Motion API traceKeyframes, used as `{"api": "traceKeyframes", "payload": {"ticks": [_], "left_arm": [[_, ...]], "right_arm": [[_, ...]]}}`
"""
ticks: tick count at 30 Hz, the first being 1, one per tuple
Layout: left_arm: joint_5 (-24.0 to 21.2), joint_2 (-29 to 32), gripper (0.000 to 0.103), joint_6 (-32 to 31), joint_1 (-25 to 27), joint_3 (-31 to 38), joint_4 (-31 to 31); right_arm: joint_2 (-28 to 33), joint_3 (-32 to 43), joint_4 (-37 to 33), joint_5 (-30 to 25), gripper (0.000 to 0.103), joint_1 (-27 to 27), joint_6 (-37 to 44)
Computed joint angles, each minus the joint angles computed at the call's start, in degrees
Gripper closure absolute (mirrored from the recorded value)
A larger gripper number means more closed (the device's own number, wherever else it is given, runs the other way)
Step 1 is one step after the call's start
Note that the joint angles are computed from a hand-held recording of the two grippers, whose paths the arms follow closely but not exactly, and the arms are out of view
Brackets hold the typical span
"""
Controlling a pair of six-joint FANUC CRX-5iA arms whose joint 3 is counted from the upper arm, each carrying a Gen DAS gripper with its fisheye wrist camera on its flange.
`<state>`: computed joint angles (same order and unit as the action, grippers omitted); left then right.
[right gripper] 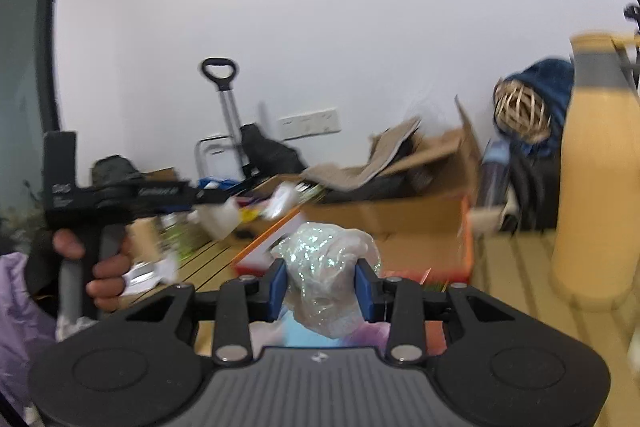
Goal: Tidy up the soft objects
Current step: 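Carry both items into the cardboard box and open both grippers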
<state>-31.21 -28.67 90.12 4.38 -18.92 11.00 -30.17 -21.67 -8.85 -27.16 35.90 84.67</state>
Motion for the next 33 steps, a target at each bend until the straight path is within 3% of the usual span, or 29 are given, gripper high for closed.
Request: {"api": "traceKeyframes", "payload": {"ticks": [2,7,9,13,16,17,18,21,28,33], "left_arm": [[-2.4,6.5,0.058,2.3,0.3,5.7,-2.1],[-9.8,22.8,0.058,9.9,-2.3,21.5,-15.4],[-12.4,27.8,0.057,9.3,-2.9,25.9,-18.4],[-17.5,34.5,0.053,11.2,-4.2,32.5,-24.1],[-18.7,37.3,0.045,10.2,-3.8,35.0,-24.2],[-19.3,37.8,0.039,10.3,-3.6,35.6,-23.8],[-19.1,37.8,0.037,10.4,-3.4,35.5,-23.1],[-18.1,36.9,0.034,10.7,-3.6,34.9,-23.8],[-20.4,30.8,0.034,8.0,-3.4,33.7,-19.6],[-21.6,21.4,0.023,7.8,-4.4,31.8,-19.5]], "right_arm": [[9.1,9.0,-4.9,-3.4,0.067,-4.8,5.3],[31.4,29.0,0.6,-11.4,0.067,-8.1,4.1],[39.5,36.4,3.5,-14.6,0.067,-8.3,2.7],[51.4,47.2,9.3,-20.4,0.066,-7.7,-0.6],[55.6,49.0,16.3,-20.5,0.060,-6.1,-3.6],[56.7,49.2,19.3,-20.6,0.057,-5.5,-5.8],[57.3,49.1,22.0,-20.8,0.056,-4.9,-7.9],[56.3,46.6,24.7,-17.6,0.042,-4.5,-9.5],[49.5,42.7,24.4,-16.7,0.042,-4.3,-10.3],[39.7,38.8,22.5,-18.4,0.035,-4.1,-8.1]]}}
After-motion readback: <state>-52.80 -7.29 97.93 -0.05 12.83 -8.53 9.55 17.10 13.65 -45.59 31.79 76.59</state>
